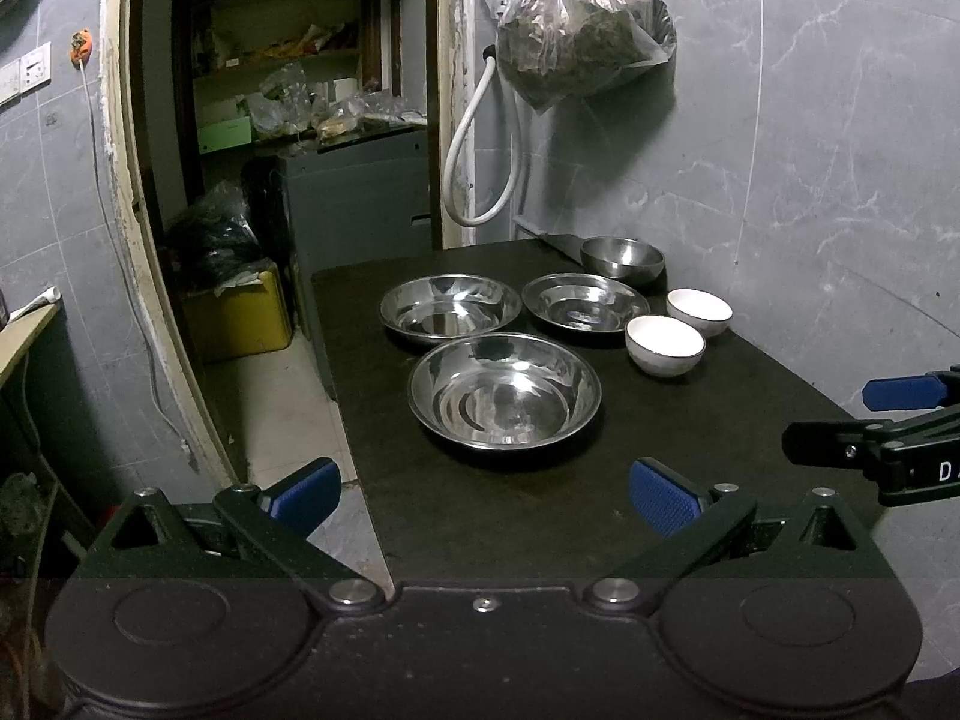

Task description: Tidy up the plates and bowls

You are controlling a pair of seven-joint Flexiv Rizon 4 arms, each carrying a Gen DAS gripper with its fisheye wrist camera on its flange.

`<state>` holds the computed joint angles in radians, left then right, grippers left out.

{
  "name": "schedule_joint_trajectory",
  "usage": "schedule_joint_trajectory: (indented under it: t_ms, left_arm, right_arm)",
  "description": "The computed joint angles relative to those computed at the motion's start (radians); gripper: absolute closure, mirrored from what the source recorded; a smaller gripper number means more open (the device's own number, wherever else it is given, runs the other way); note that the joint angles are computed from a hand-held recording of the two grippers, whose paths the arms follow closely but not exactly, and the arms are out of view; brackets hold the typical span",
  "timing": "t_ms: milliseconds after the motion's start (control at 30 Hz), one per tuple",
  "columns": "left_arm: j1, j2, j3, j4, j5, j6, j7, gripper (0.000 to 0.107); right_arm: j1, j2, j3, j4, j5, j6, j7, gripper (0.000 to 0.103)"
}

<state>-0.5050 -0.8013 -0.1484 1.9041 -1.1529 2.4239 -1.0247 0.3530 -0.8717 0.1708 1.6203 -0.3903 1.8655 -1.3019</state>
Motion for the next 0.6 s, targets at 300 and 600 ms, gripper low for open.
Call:
schedule_joint_trajectory:
  t_ms: [300, 600]
  left_arm:
    - [0.001, -0.008, -0.003, -0.01, -0.003, -0.002, 0.004, 0.005]
    - [0.003, -0.005, -0.002, -0.003, 0.003, -0.005, -0.002, 0.005]
  right_arm:
    - [-0.004, -0.002, 0.005, -0.003, -0.001, -0.002, -0.002, 0.0]
    - [-0.003, -0.003, 0.005, -0.004, -0.001, -0.001, -0.003, 0.0]
